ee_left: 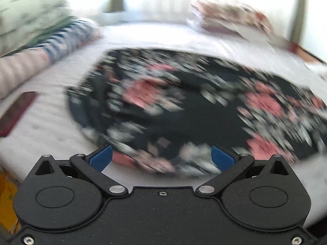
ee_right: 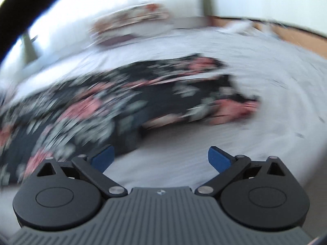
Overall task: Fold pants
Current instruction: 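Grasp the waistband with the left gripper while the right gripper grasps the lace hem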
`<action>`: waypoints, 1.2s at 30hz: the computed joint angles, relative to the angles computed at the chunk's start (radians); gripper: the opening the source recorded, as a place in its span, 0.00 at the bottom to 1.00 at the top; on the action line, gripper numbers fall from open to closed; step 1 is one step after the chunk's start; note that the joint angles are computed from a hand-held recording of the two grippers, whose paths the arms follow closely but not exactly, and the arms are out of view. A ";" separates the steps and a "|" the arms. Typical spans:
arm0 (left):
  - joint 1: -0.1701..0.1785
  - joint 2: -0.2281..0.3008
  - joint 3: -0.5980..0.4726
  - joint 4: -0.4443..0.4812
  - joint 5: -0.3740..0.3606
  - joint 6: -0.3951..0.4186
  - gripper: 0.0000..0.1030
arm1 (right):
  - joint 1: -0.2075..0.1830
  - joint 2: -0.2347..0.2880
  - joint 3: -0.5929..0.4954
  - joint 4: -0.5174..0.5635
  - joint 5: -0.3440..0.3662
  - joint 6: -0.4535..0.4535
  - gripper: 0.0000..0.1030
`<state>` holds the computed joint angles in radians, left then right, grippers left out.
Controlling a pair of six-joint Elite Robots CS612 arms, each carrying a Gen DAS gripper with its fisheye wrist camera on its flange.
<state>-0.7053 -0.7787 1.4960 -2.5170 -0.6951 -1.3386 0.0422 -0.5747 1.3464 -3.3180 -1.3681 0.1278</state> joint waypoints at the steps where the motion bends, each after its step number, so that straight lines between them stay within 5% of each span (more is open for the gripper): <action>1: 0.007 -0.012 0.013 0.036 0.017 -0.079 1.00 | -0.010 0.005 -0.015 0.011 -0.013 0.060 0.91; 7: 0.051 -0.061 0.070 0.195 0.047 -0.410 0.99 | -0.049 0.034 -0.092 0.063 -0.107 0.265 0.77; 16: 0.126 -0.057 0.073 0.296 0.011 -0.541 0.78 | -0.059 0.088 -0.198 0.161 -0.140 0.297 0.62; 18: 0.140 -0.047 0.072 0.279 0.013 -0.554 0.70 | -0.061 0.096 -0.215 0.177 -0.126 0.281 0.61; 25: 0.169 -0.002 0.024 0.314 -0.014 -0.557 0.67 | -0.057 0.118 -0.269 0.219 -0.099 0.214 0.52; 27: 0.169 0.007 0.006 0.350 0.002 -0.546 0.38 | -0.053 0.127 -0.289 0.231 -0.098 0.193 0.46; 30: 0.170 0.013 -0.007 0.361 0.007 -0.516 0.09 | -0.051 0.144 -0.325 0.263 -0.098 0.204 0.23; 33: 0.167 0.011 -0.007 0.335 0.016 -0.465 0.04 | -0.047 0.152 -0.345 0.281 -0.132 0.198 0.05; 36: 0.156 0.006 -0.017 0.394 0.067 -0.460 0.02 | -0.041 0.149 -0.344 0.252 -0.196 0.157 0.03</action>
<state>-0.5496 -0.7723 1.4790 -2.1234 -0.6280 -1.7982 0.0014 -0.4255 1.0026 -3.0657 -1.5644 0.2852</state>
